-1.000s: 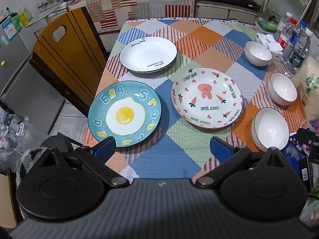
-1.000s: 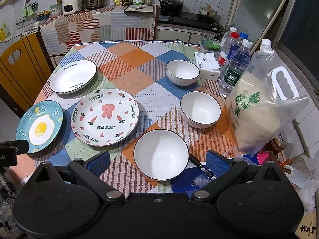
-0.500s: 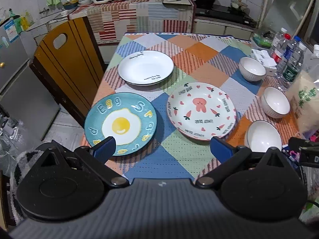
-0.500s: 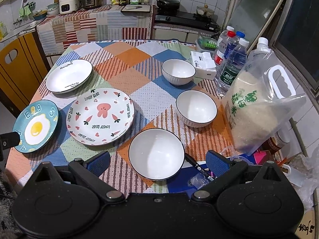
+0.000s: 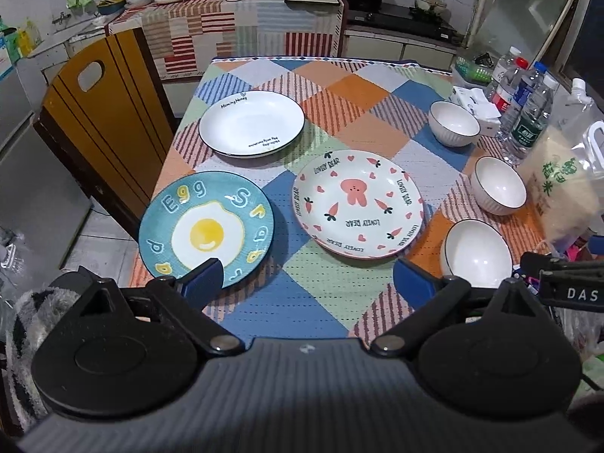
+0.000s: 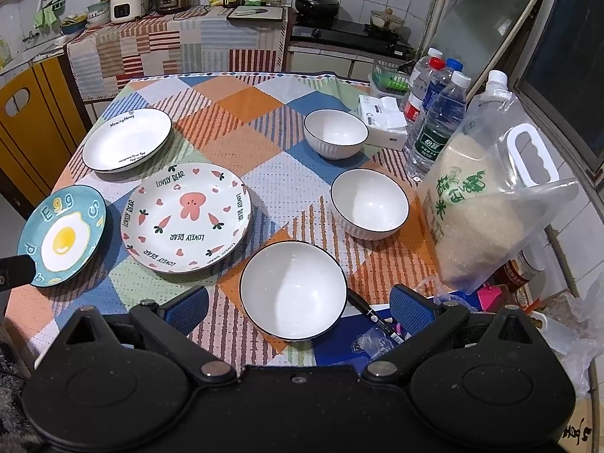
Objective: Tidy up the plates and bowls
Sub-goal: 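Move both grippers to the rim of the pink-bunny plate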
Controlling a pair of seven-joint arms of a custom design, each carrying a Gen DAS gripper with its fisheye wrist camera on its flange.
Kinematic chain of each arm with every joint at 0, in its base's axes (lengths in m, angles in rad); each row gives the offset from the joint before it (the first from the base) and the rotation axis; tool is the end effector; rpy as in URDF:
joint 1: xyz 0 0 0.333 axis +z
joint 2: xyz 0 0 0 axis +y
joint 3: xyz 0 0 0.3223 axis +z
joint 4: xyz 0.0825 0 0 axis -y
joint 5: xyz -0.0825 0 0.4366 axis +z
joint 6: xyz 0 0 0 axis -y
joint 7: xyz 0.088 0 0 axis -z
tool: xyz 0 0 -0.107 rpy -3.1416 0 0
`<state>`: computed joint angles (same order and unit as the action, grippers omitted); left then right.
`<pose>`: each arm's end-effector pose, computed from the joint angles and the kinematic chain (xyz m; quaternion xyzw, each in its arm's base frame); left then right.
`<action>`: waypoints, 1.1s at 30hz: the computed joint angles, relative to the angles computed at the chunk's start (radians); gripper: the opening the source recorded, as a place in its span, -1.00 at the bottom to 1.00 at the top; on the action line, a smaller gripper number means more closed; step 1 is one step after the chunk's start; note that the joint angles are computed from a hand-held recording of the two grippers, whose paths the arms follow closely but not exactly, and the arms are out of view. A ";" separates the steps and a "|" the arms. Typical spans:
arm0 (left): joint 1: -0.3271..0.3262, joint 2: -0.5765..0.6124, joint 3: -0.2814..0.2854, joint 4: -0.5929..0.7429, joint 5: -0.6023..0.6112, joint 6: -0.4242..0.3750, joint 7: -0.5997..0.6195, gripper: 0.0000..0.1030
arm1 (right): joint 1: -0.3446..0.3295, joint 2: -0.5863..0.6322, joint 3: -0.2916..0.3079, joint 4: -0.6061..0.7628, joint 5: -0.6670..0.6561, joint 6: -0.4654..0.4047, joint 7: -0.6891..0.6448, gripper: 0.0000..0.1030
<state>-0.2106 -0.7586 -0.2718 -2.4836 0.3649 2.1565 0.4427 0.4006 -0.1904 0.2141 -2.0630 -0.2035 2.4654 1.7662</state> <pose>0.3657 -0.1918 0.5713 -0.8229 0.4679 -0.1903 0.2602 0.4818 0.3496 0.5717 -0.8305 0.4659 -0.2027 0.2282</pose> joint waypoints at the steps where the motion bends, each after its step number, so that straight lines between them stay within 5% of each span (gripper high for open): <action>1: 0.002 0.000 -0.004 0.000 0.004 0.001 -0.005 0.89 | 0.000 -0.001 0.000 -0.001 -0.001 0.001 -0.001 1.00; 8: 0.015 -0.014 -0.035 -0.016 0.059 0.012 -0.056 0.89 | 0.010 -0.016 -0.016 -0.032 0.054 0.069 -0.062 1.00; 12: 0.010 -0.034 -0.019 -0.040 0.073 0.067 -0.059 0.89 | 0.043 -0.022 -0.052 -0.058 0.225 0.178 -0.212 1.00; 15: 0.021 -0.030 -0.010 -0.047 0.079 0.113 -0.062 0.91 | 0.082 -0.003 -0.087 -0.070 0.390 0.299 -0.397 1.00; 18: 0.028 0.004 0.026 -0.055 0.041 0.186 -0.067 0.92 | 0.171 0.057 -0.158 -0.034 0.755 0.378 -0.784 1.00; 26: 0.072 0.207 0.088 -0.055 -0.041 0.371 -0.030 0.70 | 0.062 0.354 -0.119 0.310 0.867 0.002 -0.895 0.72; 33: 0.108 0.383 0.117 -0.030 -0.133 0.422 -0.014 0.37 | 0.012 0.598 -0.075 0.534 0.752 -0.150 -0.700 0.45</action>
